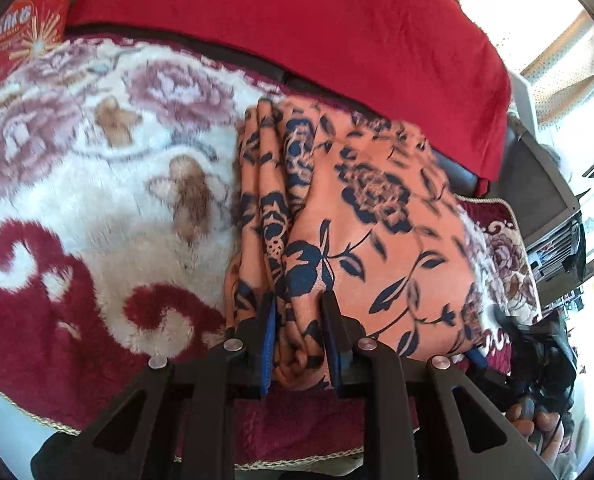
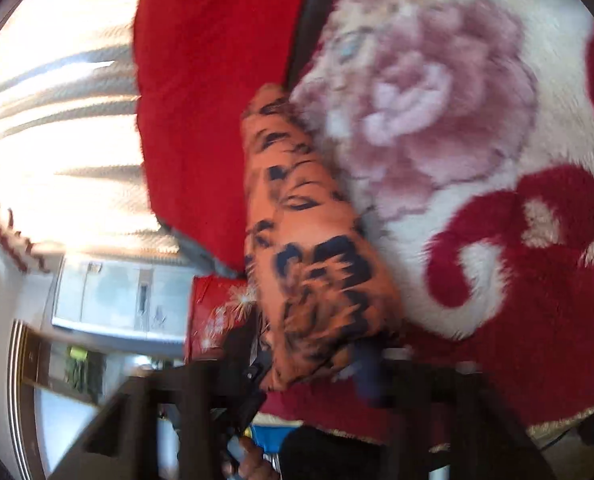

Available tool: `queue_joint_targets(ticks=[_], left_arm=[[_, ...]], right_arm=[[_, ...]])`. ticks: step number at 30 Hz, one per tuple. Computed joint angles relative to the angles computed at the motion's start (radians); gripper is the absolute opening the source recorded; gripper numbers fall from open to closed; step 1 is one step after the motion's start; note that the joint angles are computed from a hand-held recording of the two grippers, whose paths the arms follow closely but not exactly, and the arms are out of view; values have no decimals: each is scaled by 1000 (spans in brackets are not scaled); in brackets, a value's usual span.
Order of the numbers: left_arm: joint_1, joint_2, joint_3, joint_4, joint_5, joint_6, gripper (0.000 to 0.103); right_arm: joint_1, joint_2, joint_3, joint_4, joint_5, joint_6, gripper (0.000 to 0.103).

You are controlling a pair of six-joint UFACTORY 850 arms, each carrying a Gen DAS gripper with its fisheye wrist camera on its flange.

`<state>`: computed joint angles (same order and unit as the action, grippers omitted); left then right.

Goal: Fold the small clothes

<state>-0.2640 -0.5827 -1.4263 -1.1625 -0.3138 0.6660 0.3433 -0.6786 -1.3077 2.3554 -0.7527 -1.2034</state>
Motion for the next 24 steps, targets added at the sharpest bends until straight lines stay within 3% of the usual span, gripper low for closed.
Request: queue_joint_targets(ticks=[3, 5, 7, 14, 17, 24], left_arm=[[8, 40, 44, -169, 26, 152, 23], [32, 45, 63, -301, -7, 234, 23], [44, 34, 55, -324, -23, 229, 20], [29, -30, -60, -213, -44, 158, 20], [36, -91, -163, -142, -101, 90, 20], [50, -287, -466, 202, -203, -245, 20]], right_arm=[[6, 36, 17, -51, 23, -38, 73], [6, 70, 48, -75, 36, -75, 73], [6, 103, 70, -97, 69, -112, 73], [-12, 145, 75, -107, 153, -182, 73], [-11, 133, 49, -136, 172, -162, 73], [-5, 120, 39, -187, 184, -127, 73]])
